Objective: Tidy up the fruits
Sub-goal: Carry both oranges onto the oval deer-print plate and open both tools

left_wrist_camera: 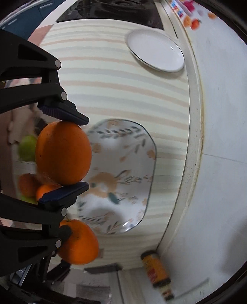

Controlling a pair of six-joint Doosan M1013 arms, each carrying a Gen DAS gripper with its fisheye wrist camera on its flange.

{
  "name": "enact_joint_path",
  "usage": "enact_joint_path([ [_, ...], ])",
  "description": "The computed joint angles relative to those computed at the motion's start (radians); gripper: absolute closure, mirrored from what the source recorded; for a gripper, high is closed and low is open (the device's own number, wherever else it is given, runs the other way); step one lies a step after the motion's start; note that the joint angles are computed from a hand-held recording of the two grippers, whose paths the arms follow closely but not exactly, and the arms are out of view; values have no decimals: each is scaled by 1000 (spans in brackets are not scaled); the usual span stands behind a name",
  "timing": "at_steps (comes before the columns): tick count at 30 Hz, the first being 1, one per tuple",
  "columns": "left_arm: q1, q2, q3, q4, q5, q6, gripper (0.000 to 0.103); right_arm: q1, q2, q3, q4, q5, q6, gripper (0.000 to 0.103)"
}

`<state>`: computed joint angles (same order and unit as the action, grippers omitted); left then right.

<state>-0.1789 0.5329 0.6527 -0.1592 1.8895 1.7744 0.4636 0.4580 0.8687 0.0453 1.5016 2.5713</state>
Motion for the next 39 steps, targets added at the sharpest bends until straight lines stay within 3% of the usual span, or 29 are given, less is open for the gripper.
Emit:
enact_joint_path([
  [6, -50, 135, -124, 27, 107, -48, 43, -82, 119, -120, 93, 185, -148, 21],
  [12, -56, 241, -248, -16, 240, -104, 43, -104, 221, -258, 113, 372, -240, 21],
  [17, -61, 283, -321, -34, 284, -130, 45, -125, 276, -355, 153, 451, -258, 20],
  [20, -64, 305, -382, -49, 313, -131, 43, -138, 287, -378, 177, 463, -246, 19],
  [23, -63, 312, -420, -40, 325, -117, 41, -146, 280, -380, 201, 447, -235, 11],
  [25, -61, 302, -417, -21, 313, -91, 28, -147, 267, -365, 202, 429, -239, 11],
  [26, -58, 314, -448, -17, 325, -88, 26, -147, 264, -366, 198, 426, -238, 11],
  [29, -43, 287, -418, 8, 296, -72, 19, -139, 267, -386, 167, 436, -238, 11],
  [33, -18, 219, -326, 26, 220, -53, 18, -120, 220, -335, 124, 395, -209, 11],
  [36, -6, 230, -376, 49, 218, -34, 18, -100, 186, -299, 73, 369, -191, 11],
  [39, 3, 160, -278, 83, 131, 4, 18, -64, 169, -300, 23, 362, -146, 11],
])
